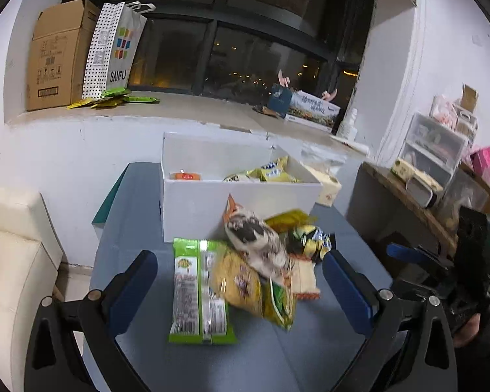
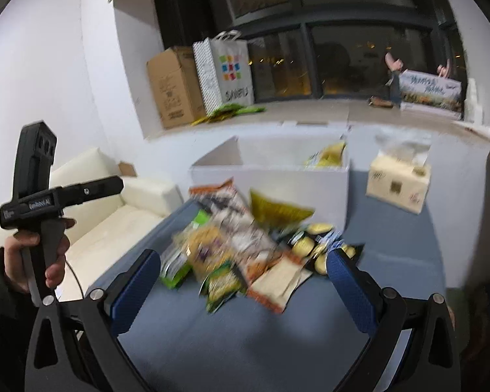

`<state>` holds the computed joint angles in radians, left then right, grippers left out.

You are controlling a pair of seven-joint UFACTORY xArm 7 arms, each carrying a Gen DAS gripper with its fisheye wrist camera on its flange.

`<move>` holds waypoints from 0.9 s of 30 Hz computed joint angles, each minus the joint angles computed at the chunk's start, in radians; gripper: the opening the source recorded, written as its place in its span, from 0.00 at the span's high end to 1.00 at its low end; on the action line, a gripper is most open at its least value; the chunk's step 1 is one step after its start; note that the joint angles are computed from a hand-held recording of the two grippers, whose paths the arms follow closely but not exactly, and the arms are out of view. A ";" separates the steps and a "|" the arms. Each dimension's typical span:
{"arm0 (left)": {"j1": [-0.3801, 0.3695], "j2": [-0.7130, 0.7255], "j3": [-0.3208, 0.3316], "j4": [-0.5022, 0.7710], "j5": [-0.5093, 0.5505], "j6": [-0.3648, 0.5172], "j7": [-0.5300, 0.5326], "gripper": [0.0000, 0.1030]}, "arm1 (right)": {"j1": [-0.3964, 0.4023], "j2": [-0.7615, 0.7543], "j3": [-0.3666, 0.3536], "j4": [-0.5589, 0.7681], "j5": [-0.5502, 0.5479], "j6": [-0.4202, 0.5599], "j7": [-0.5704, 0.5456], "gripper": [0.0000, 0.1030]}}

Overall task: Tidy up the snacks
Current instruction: 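Grasp the cartoon-printed white snack bag with the right tool while the left grasps the green biscuit packet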

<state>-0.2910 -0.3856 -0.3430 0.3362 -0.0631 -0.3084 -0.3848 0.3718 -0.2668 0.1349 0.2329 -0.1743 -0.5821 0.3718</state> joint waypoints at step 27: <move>-0.030 -0.010 0.038 -0.073 0.064 0.061 -0.025 0.00 | -0.008 0.583 0.081 0.684 0.083 0.492 -0.399 0.70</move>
<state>-0.3209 -0.3953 -0.3047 0.2627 0.0011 -0.2472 -0.4098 0.3637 0.3166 0.2160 0.9165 -0.0918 -0.0899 -0.0268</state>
